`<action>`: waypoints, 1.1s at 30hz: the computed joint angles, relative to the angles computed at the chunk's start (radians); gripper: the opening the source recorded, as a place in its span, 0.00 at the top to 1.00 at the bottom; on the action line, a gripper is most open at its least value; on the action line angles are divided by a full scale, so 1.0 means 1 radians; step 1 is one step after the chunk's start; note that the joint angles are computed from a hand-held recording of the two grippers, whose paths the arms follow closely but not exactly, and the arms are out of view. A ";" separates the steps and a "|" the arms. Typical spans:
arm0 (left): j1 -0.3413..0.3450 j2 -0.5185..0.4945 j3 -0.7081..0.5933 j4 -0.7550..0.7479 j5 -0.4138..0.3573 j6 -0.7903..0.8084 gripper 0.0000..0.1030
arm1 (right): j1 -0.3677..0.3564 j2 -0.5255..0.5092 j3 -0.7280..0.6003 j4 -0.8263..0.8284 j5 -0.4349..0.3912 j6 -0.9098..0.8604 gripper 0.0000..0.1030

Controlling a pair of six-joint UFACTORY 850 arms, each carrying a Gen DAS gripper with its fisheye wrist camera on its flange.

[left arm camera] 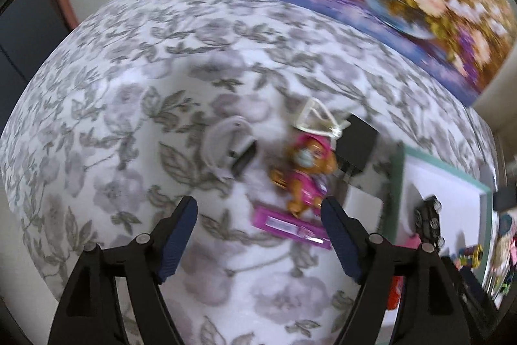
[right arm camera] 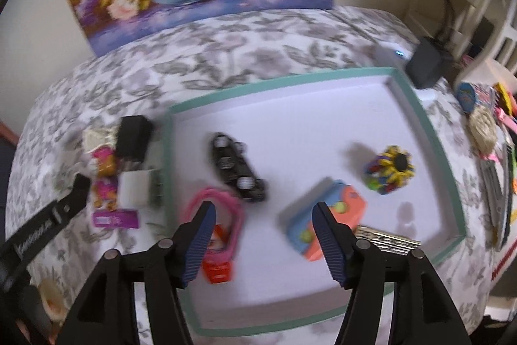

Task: Organize rigid objects
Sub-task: 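Carry the pink band into the tray with left tool while right tool places the case there, then move both open tools back over the remaining items on the bed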

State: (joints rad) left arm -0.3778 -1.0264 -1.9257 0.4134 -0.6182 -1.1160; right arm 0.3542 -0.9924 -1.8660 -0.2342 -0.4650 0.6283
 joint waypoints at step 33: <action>0.118 -0.053 -0.036 -0.198 0.050 0.106 0.13 | 0.068 -0.225 -0.380 0.248 -0.098 -0.290 0.20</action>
State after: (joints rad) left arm -0.2600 -1.0798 -1.9619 0.2151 -0.5683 -1.0096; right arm 0.4225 -1.2170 -2.2460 0.0139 -0.5633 0.3379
